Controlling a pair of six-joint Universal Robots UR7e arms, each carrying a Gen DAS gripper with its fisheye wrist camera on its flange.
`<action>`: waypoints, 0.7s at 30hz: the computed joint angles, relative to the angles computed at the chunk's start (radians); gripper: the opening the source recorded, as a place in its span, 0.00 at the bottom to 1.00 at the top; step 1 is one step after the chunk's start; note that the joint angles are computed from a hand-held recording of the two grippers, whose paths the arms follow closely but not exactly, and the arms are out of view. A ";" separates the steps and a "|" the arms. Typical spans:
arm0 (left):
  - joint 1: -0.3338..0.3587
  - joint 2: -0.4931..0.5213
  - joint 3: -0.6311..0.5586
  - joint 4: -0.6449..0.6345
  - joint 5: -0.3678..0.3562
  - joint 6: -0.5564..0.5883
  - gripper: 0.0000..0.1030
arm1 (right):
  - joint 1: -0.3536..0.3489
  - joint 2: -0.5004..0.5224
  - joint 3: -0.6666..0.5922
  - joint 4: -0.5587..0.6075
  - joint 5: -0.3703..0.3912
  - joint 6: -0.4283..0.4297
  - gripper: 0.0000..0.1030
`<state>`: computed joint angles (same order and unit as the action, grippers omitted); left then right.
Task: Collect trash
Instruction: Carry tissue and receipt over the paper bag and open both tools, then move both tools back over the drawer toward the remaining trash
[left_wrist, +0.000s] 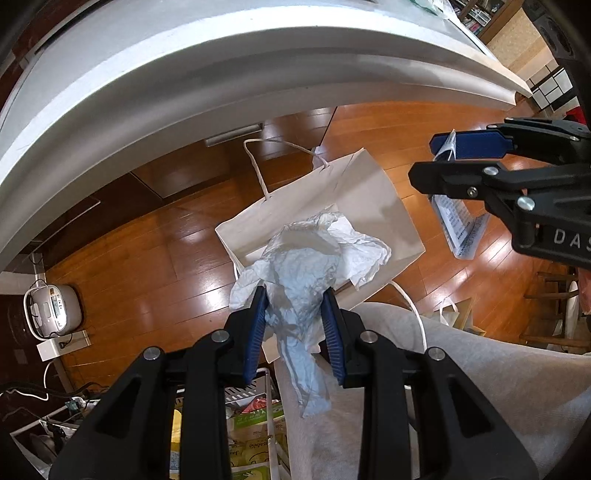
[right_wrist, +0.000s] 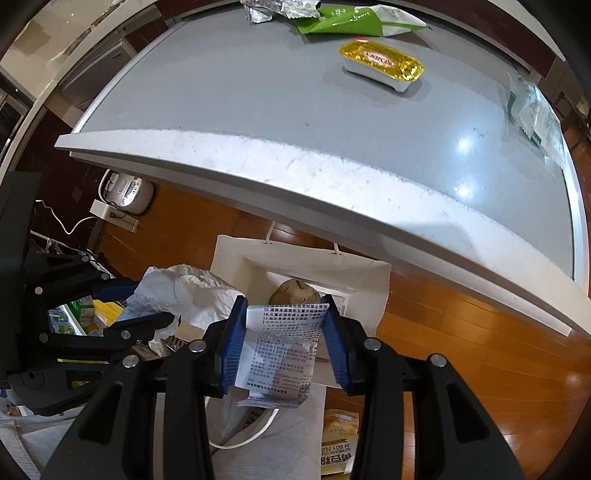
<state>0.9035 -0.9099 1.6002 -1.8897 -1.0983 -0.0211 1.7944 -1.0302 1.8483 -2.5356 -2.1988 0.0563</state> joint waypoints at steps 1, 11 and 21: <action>-0.001 0.004 -0.004 0.003 -0.001 0.000 0.31 | -0.002 -0.001 0.000 0.002 0.001 0.003 0.40; -0.012 -0.006 0.002 -0.004 0.029 0.008 0.60 | -0.006 -0.023 0.006 0.023 -0.009 0.034 0.54; -0.013 -0.044 -0.006 -0.007 0.045 -0.030 0.60 | 0.042 -0.071 0.023 0.028 -0.058 0.021 0.70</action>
<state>0.8908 -0.9542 1.5943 -1.8965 -1.0530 -0.0515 1.8361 -1.1008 1.8717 -2.5073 -2.2567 0.0777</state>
